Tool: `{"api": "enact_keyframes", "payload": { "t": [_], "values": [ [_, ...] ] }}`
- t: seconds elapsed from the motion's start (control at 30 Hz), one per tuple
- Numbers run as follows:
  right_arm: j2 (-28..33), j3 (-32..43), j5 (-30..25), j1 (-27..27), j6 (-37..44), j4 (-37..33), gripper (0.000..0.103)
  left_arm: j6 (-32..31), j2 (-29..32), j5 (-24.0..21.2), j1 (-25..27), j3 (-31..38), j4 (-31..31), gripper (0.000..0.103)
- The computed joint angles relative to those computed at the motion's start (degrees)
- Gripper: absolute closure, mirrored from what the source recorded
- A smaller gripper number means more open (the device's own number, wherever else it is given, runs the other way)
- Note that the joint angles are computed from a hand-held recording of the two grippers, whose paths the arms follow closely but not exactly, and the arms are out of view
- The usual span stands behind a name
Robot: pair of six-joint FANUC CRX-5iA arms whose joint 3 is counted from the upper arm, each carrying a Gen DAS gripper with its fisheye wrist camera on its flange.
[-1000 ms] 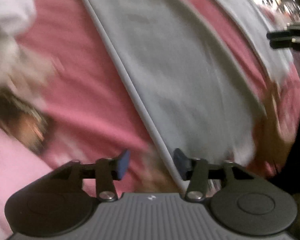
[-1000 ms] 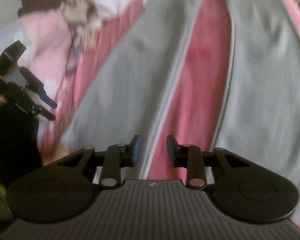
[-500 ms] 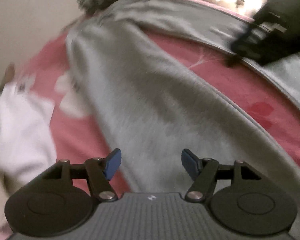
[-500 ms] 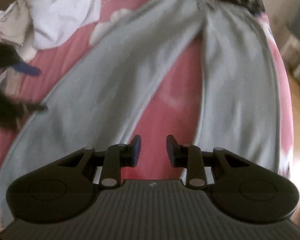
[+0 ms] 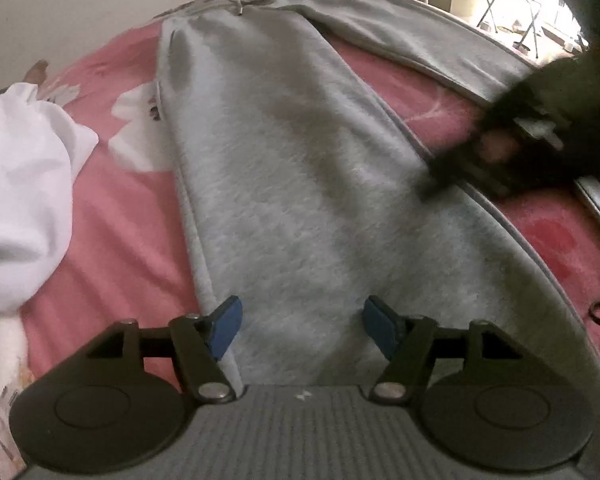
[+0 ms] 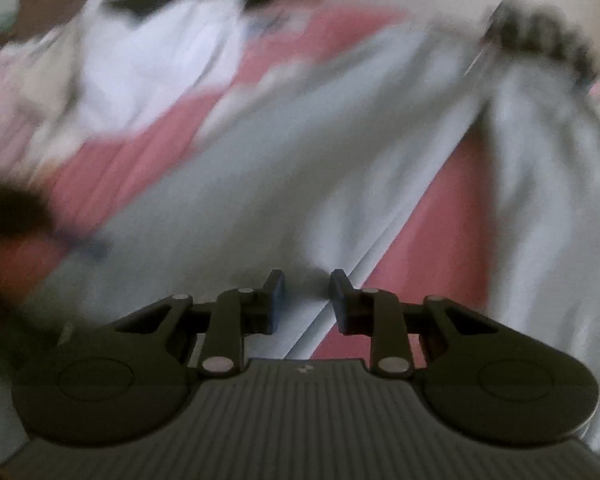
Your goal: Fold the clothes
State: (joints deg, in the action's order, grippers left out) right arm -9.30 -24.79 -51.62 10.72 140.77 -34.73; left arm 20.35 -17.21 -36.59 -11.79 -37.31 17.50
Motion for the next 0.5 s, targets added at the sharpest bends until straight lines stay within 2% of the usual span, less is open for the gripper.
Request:
{"api": "enact_keyframes", "payload": {
  "t": [0.03, 0.1, 0.17, 0.2, 0.23, 0.3, 0.4, 0.47, 0.5],
  "values": [
    [-1.56, -1.04, -3.02, -1.27, 2.89, -0.39, 0.079, -1.44, 0.04, -0.22, 0.55, -0.20, 0.96, 0.032],
    [-1.79, 0.37, -14.55, -4.67, 6.99, 0.12, 0.078, -3.55, 0.38, -0.55, 1.16, -0.33, 2.24, 0.032],
    [-0.37, 3.39, -23.24, -4.95, 9.66, 3.43, 0.079, -4.58, 0.76, -0.57, 1.36, -0.34, 2.87, 0.032],
    [0.41, 4.90, -27.02, -4.62, 10.98, 5.30, 0.082, -4.58, 0.80, -0.43, 1.22, -0.32, 2.71, 0.032],
    [0.58, 6.25, -27.79, -4.51, 12.54, 5.77, 0.082, -4.48, 0.77, -0.41, 1.04, -0.21, 2.46, 0.031],
    [2.04, 10.09, -23.54, -5.29, 13.35, 2.09, 0.081, -4.41, 0.66, -0.11, 0.77, -0.20, 1.98, 0.030],
    [6.33, 13.98, -11.23, -4.99, 12.42, -6.26, 0.080, -4.88, 0.57, 0.23, 0.74, -0.35, 2.00, 0.027],
    [9.13, 13.85, -1.35, -1.03, 7.31, -4.66, 0.079, -5.69, 0.56, 0.05, 1.06, -0.47, 2.78, 0.027],
    [10.55, 13.66, 0.62, 0.18, 5.03, -2.00, 0.080, -6.44, 0.41, -0.26, 1.48, -0.69, 3.63, 0.027]
  ]
}}
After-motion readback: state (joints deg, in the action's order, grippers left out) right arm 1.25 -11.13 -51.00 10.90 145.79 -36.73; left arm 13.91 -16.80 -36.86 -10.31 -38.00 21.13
